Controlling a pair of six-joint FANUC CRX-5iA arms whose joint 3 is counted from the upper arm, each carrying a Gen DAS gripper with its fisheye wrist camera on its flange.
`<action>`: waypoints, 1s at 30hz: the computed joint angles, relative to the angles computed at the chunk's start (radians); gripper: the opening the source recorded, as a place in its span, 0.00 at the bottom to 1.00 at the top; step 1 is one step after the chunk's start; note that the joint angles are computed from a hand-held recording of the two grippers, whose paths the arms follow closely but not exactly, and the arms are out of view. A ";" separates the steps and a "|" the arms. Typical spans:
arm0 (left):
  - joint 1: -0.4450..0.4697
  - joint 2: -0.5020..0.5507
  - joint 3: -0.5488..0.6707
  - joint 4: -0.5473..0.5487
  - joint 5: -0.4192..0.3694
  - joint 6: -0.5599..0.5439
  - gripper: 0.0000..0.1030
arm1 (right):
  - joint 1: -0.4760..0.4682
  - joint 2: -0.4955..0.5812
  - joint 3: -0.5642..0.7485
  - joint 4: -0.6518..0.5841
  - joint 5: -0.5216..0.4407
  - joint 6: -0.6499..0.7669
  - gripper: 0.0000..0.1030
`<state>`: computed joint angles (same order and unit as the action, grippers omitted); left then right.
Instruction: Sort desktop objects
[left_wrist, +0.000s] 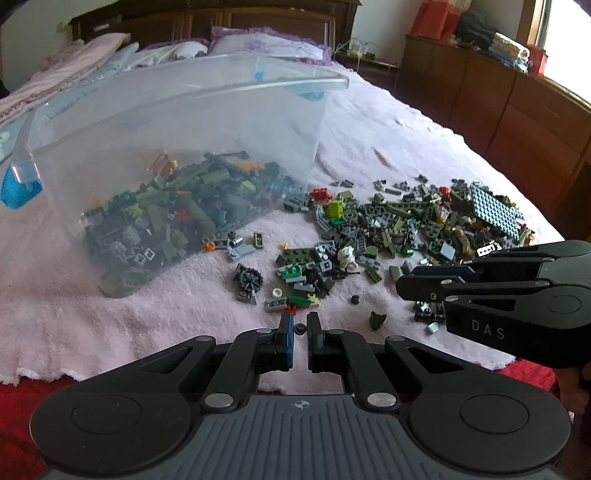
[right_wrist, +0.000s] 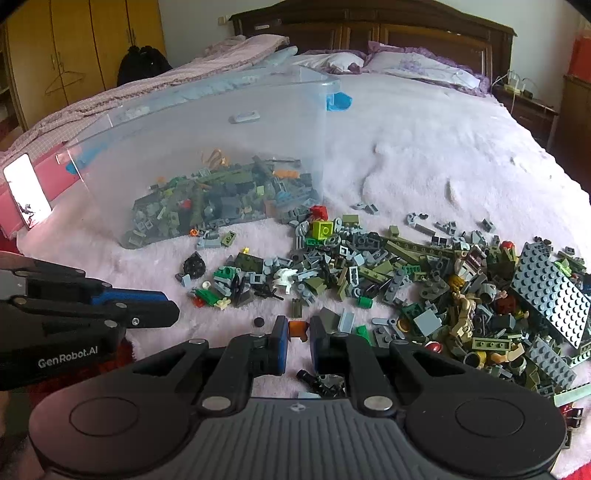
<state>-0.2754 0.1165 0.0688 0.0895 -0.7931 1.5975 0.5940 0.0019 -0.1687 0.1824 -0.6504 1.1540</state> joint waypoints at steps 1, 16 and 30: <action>0.000 -0.002 0.002 -0.001 0.001 0.001 0.08 | 0.000 -0.003 0.000 0.000 0.001 0.000 0.13; -0.007 -0.023 0.049 -0.009 0.028 0.013 0.08 | 0.012 -0.043 0.014 0.017 0.026 0.018 0.13; 0.020 -0.029 0.149 -0.012 0.007 0.028 0.09 | -0.002 -0.028 0.108 0.007 0.001 0.082 0.13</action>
